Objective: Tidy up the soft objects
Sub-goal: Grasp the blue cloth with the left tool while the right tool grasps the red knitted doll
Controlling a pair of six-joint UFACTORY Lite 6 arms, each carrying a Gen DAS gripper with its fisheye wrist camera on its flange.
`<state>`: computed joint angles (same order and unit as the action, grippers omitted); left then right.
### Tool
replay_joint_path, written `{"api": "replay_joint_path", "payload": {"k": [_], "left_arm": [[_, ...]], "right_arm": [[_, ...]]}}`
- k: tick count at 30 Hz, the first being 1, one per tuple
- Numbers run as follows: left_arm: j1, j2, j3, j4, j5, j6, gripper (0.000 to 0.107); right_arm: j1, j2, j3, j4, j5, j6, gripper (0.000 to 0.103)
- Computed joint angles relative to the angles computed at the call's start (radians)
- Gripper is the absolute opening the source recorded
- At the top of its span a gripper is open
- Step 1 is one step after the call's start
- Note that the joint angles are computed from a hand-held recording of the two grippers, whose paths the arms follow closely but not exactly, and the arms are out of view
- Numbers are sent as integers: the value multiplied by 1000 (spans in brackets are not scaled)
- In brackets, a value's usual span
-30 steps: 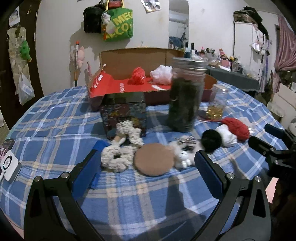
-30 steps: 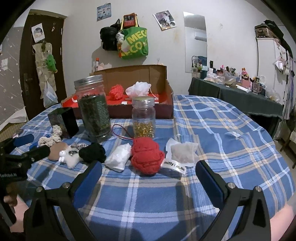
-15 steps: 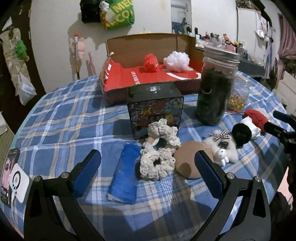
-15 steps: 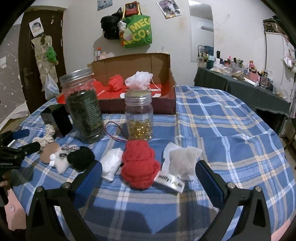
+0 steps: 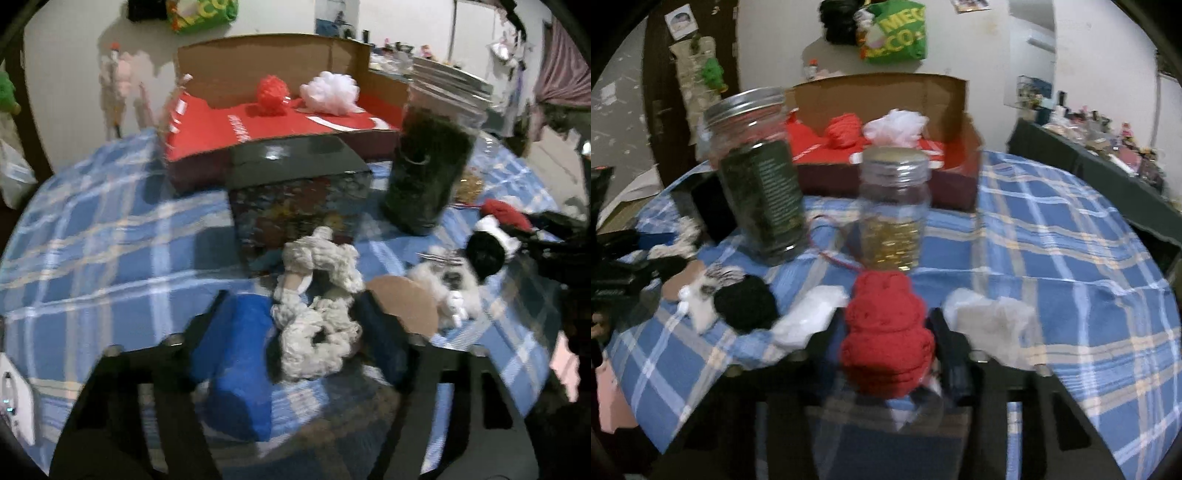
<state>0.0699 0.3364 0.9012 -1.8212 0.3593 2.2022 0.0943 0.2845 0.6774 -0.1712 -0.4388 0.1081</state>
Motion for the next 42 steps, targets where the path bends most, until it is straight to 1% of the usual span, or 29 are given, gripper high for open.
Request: {"api": "replay_joint_path", "payload": {"k": [1, 4, 6, 8, 10, 11, 12, 14, 19, 21, 23, 25, 26, 27, 28, 29, 30, 31, 34, 39, 42], "left_arm": [[0, -10, -11, 3, 9, 9, 46], [-8, -51, -64, -109, 19, 130, 36], [-7, -86, -96, -135, 30, 150, 33], [7, -119, -115, -89, 52, 95, 32], [16, -156, -141, -89, 63, 94, 29], [16, -187, -164, -114, 66, 119, 26], [19, -205, -175, -116, 72, 125, 21], [22, -239, -193, -92, 81, 109, 16], [14, -210, -173, -114, 47, 122, 15], [41, -208, -186, -103, 88, 121, 16], [66, -208, -195, -94, 119, 121, 19], [77, -202, -193, -70, 121, 111, 28], [87, -203, -197, -66, 128, 112, 30], [95, -207, -204, -67, 136, 116, 42], [105, -212, -212, -65, 142, 119, 69], [112, -221, -226, -83, 145, 139, 78], [120, -238, -252, -143, 157, 202, 80], [125, -254, -276, -194, 167, 260, 80], [129, -266, -286, -215, 138, 292, 80], [182, -256, -287, -180, 141, 283, 80], [235, -249, -277, -123, 152, 249, 80]], "right_arm": [[11, -8, -13, 41, -13, -44, 44], [15, -45, -65, 44, -60, -34, 43], [24, -77, -90, 89, -74, -63, 43], [31, -118, -119, 120, -88, -79, 43], [36, -170, -148, 136, -97, -77, 43], [38, -189, -157, 142, -98, -76, 43], [40, -202, -162, 145, -97, -75, 43], [45, -238, -179, 150, -101, -67, 43], [43, -236, -176, 137, -98, -53, 43], [38, -242, -190, 110, -97, -28, 44], [33, -240, -201, 88, -100, -8, 45], [20, -232, -207, 50, -103, 20, 46], [15, -227, -210, 34, -107, 33, 47], [17, -225, -214, 39, -112, 30, 50], [22, -219, -217, 65, -117, 10, 57], [29, -215, -221, 92, -125, -14, 60], [35, -211, -226, 118, -137, -35, 67], [40, -205, -231, 129, -147, -42, 70], [46, -183, -233, 146, -164, -53, 70], [40, -165, -240, 129, -182, -38, 70], [32, -152, -241, 124, -187, -34, 70]]}}
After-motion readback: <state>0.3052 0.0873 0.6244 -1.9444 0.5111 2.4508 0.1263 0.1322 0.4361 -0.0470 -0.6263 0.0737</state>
